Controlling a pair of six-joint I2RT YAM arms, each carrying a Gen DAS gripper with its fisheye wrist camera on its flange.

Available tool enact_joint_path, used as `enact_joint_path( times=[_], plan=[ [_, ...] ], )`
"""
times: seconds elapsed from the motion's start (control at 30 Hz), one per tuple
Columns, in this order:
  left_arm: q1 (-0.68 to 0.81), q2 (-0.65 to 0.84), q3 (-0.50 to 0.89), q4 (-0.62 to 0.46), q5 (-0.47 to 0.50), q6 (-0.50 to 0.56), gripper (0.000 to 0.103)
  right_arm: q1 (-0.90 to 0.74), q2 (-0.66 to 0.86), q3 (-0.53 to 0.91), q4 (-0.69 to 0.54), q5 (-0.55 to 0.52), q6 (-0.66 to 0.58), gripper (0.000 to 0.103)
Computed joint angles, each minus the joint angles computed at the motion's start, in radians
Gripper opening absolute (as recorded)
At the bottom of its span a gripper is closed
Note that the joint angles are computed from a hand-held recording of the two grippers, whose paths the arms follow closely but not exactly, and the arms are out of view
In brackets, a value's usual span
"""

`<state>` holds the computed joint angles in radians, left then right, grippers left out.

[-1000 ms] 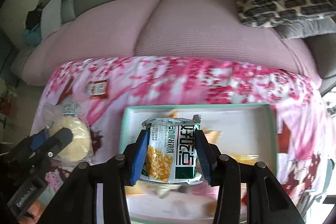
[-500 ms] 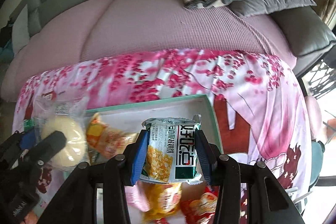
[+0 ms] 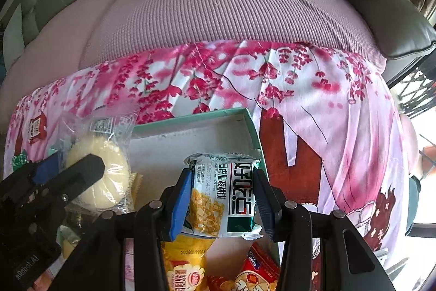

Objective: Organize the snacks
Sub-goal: 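Carry the bun and corn-print packet over the teal tray, then open both tools to drop the bun and corn packet into the tray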

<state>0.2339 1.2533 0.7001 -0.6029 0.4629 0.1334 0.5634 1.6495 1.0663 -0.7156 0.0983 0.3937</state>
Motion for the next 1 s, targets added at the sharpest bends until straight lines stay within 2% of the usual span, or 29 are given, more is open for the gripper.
enact_joint_path(
  times=[0.17,0.37,0.43,0.5,0.57,0.7,0.87,1.0],
  plan=[
    [0.009,-0.015,-0.012,0.019,-0.023,0.002,0.058,-0.016,0.012,-0.005,0.01,-0.021,0.006,0.049],
    [0.062,-0.045,0.003,-0.023,-0.012,0.029,0.059,-0.006,0.011,0.013,-0.01,-0.025,0.0,0.051],
    [0.072,-0.057,0.007,-0.042,-0.03,0.041,0.065,-0.002,0.006,0.017,-0.018,-0.023,0.002,0.051],
    [0.09,-0.062,0.014,-0.06,-0.055,0.043,0.079,0.005,-0.003,0.024,-0.031,-0.015,0.009,0.053],
    [0.122,-0.075,0.014,-0.069,-0.074,0.043,0.088,0.009,-0.013,0.025,-0.041,-0.016,0.008,0.07],
    [0.175,-0.107,0.007,-0.082,-0.14,0.059,0.097,0.029,-0.046,0.027,-0.067,-0.004,0.013,0.076],
    [0.233,-0.185,-0.026,-0.092,-0.19,0.1,0.101,0.061,-0.1,0.011,-0.077,0.023,0.039,0.103],
    [0.315,-0.257,-0.049,-0.118,-0.183,0.145,0.102,0.097,-0.145,-0.022,-0.058,0.041,0.058,0.103]
  ],
)
